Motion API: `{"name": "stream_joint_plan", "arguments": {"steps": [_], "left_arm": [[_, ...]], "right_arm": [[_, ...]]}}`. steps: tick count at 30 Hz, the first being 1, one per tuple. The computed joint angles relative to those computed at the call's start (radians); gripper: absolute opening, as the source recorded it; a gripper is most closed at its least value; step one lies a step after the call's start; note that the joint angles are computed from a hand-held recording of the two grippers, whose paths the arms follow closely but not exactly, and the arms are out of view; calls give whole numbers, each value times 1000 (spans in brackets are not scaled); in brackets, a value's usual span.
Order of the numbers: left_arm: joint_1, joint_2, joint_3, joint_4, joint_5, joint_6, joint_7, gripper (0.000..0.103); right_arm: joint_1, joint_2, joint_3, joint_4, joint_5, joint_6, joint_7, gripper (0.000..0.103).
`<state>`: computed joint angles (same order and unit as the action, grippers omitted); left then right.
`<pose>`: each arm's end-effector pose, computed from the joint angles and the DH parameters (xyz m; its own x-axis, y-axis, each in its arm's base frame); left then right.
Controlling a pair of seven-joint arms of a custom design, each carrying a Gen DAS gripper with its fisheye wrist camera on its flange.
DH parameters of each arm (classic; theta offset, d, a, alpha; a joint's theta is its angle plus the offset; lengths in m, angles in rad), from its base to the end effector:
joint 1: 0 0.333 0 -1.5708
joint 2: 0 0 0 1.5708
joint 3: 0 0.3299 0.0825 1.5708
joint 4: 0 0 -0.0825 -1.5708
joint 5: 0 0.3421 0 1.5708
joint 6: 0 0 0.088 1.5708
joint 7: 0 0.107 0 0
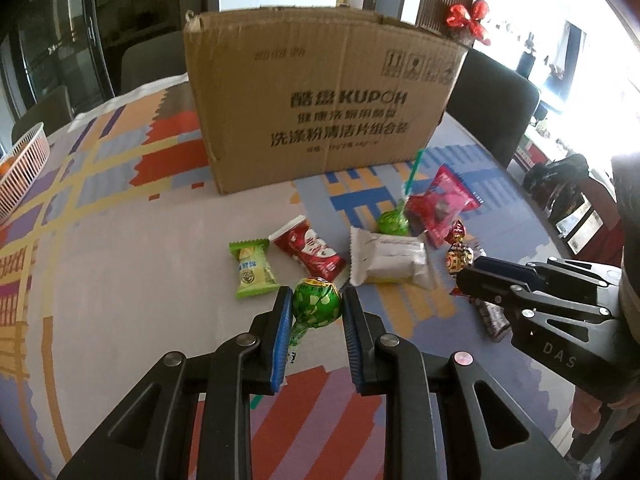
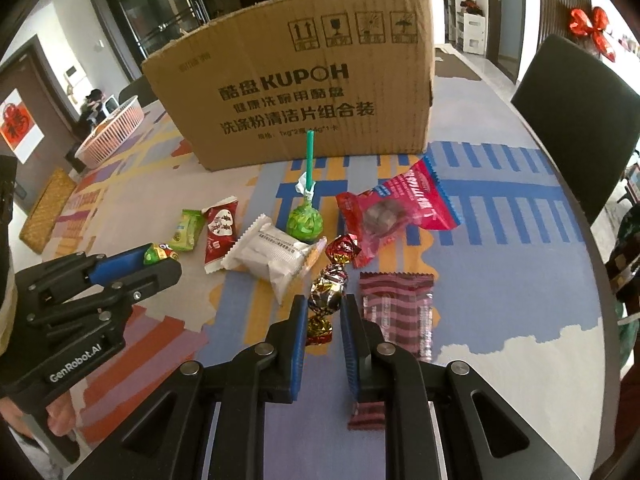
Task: Organize snacks
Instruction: 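Grasp the green lollipop with the left tool while the right tool grasps the gold candies, then carry both held snacks over the box and open both tools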
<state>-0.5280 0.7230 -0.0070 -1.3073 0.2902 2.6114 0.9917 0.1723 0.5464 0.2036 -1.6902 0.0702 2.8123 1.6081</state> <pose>0.6474 -0.3890 0.4061 -0.1813 -0.9808 0.0724 -0.8136 0.1082 -0.5713 0.6553 0.2269 0.3894 0.2641 -0.9475 -0.1801 -0.8353 -0.1313 -0.5339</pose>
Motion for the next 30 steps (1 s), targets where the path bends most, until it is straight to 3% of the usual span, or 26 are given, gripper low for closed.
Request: {"name": "stream_joint_plan", "arguments": {"steps": [15,20,30], "left_arm": [[-28,-25,30,77,53,20,-48,25],[-27,-9,38,147,74,0,-53,25],[-6,68,41,362,90,-84,-22,25]], "right_arm": [[-50,-84,60,-49,51,112,-79,18],[-63,-79,79,-5,69,126,-105,18],[-26,-35,45,150,33,102,-100,18]]}}
